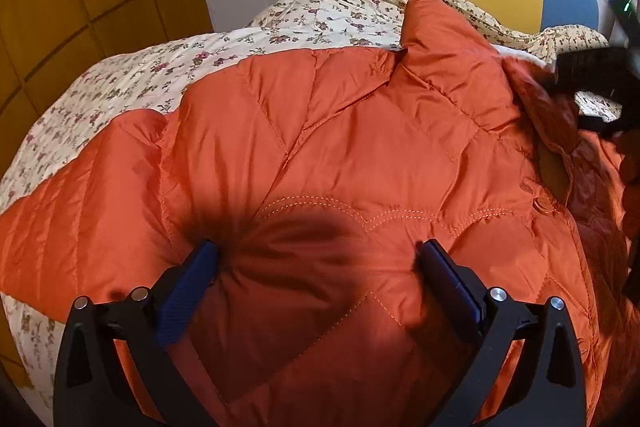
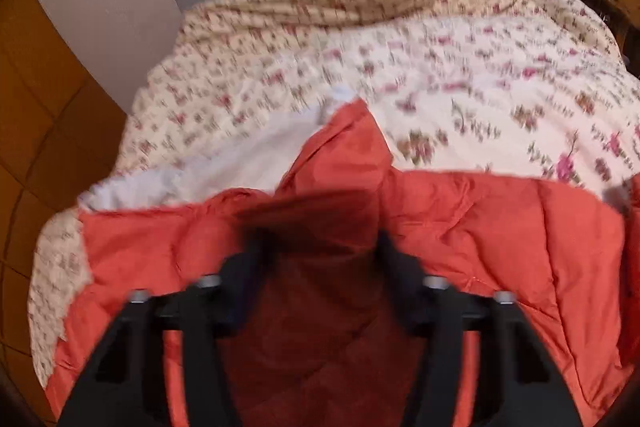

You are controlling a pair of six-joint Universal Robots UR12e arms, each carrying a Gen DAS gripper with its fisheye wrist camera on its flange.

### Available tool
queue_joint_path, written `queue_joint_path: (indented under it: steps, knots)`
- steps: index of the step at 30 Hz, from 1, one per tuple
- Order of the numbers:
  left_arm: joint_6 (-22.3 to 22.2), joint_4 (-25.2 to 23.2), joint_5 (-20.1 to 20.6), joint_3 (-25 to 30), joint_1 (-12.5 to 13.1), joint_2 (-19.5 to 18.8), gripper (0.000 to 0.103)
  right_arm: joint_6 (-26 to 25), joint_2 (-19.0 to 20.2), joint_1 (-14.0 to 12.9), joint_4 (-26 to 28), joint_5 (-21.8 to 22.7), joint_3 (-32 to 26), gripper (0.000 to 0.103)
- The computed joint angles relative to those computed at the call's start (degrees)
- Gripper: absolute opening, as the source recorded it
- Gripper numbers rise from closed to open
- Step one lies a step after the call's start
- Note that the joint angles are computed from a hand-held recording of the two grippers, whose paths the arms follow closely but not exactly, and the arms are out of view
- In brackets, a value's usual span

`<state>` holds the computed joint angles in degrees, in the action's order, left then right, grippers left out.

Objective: Fold large clothes

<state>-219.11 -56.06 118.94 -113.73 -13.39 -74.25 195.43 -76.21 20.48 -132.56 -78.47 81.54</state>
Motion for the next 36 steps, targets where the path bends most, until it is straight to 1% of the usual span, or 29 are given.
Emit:
queue_joint_path:
  steps: [1,2,3,6,9,12,15,18,20,21,22,24,26,28,32,34,36]
  knots:
    - [0.0,0.1,0.0,0.0,0.0,0.0,0.100,-0.7,-0.3,-0.3,-1.1,0.3,0.9,0.036]
    - [0.0,0.1,0.0,-0.1,0.0,0.0,0.100,-1.7,-0.7,-0.5,-2.1,0.4,1.7,0.025]
    - [0.0,0.1,0.0,-0.1,0.0,0.0,0.100,-2.9,-1.4,-0.9,-3.1,0.7,2.6,0.016]
    - [0.1,0.3,-0.3,-0.2,0.1,0.2,0.100,-3.6,-3.5,-2.5,-5.3,3.5,5.3,0.010]
    - [0.4,0.4,-1.4,-0.1,0.5,0.6,0.100,-3.9,-5.7,-4.1,-6.5,6.3,7.9,0.008]
    - [0.7,1.3,-2.9,-0.4,1.1,1.1,0.100,-5.7,-7.7,-5.3,-6.7,7.8,10.0,0.007]
    - [1.3,1.4,-5.2,-0.1,2.1,1.5,0.100,-5.5,-9.4,-6.4,-7.7,8.2,12.1,0.002]
    - [0.9,4.4,-8.6,-0.4,3.8,2.3,0.100,-5.6,-10.7,-7.7,-8.2,9.0,14.2,0.000]
    - [-0.2,8.7,-12.2,-0.5,5.6,2.7,0.100,-6.1,-11.1,-8.2,-7.7,9.1,15.2,0.000]
    - [-0.5,9.7,-12.8,-0.2,6.0,2.3,0.100,-5.7,-11.3,-8.5,-7.5,9.5,15.6,0.000]
    - [-0.9,10.4,-13.2,0.7,6.5,1.6,0.100,-4.8,-11.4,-8.9,-7.5,10.4,16.0,0.000]
    - [-1.0,11.2,-13.2,2.5,6.7,-0.1,0.100,-3.7,-11.6,-9.3,-8.5,11.3,16.6,0.000]
    - [-0.2,10.4,-13.9,5.3,7.3,-2.5,0.100,-3.7,-11.8,-9.5,-9.8,11.9,17.4,0.000]
    - [0.3,9.5,-16.0,8.0,8.3,-4.9,0.100,-4.1,-11.9,-9.5,-10.7,11.9,18.2,0.000]
    - [-0.6,9.1,-15.3,11.6,8.7,-8.2,0.100,-3.8,-11.9,-9.5,-12.7,11.9,19.0,0.000]
    - [-0.8,7.9,-15.5,13.3,8.9,-9.7,0.100,-3.8,-11.9,-9.4,-13.7,11.7,19.4,0.000]
    - [-0.9,6.9,-18.1,14.4,9.9,-11.3,0.100,-3.8,-11.9,-9.3,-14.1,11.5,19.4,0.000]
